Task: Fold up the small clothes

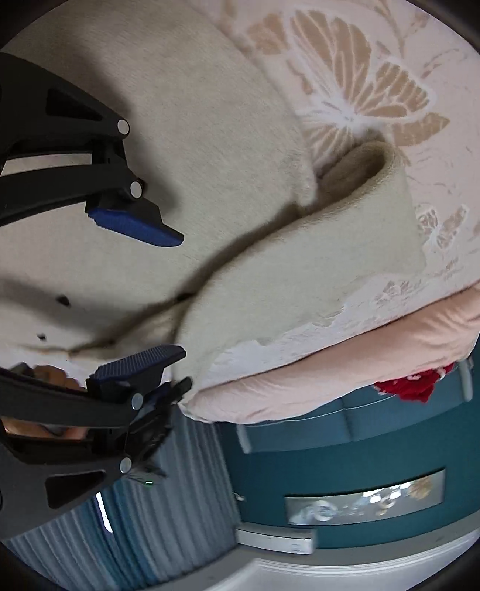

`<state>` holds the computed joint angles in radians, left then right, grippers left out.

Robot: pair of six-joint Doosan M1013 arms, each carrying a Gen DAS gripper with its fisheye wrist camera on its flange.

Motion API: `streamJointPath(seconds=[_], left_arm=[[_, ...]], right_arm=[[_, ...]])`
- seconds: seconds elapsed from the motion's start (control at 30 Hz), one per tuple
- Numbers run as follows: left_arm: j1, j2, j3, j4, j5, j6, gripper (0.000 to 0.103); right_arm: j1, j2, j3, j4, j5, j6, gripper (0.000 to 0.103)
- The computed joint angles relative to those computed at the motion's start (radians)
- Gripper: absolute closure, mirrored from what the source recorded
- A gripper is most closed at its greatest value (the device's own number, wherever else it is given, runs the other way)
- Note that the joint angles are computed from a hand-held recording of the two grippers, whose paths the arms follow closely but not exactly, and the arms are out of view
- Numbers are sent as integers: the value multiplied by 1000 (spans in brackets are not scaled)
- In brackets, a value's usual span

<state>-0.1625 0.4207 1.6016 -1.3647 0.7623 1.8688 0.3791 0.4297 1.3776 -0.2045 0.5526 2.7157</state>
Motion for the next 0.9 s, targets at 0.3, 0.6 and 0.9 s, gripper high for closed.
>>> streamJointPath(seconds=[0.3, 0.6, 0.9], left_arm=[[-13, 53, -128, 287, -237, -338, 77], [-65, 41, -78, 530, -281, -326, 91], [-94, 19, -13, 493, -428, -117, 91]], right_arm=[[0, -111, 3, -371, -4, 143, 96], [-96, -185, 331, -177, 37, 301, 97], [-62, -180, 358, -329, 67, 264, 99]])
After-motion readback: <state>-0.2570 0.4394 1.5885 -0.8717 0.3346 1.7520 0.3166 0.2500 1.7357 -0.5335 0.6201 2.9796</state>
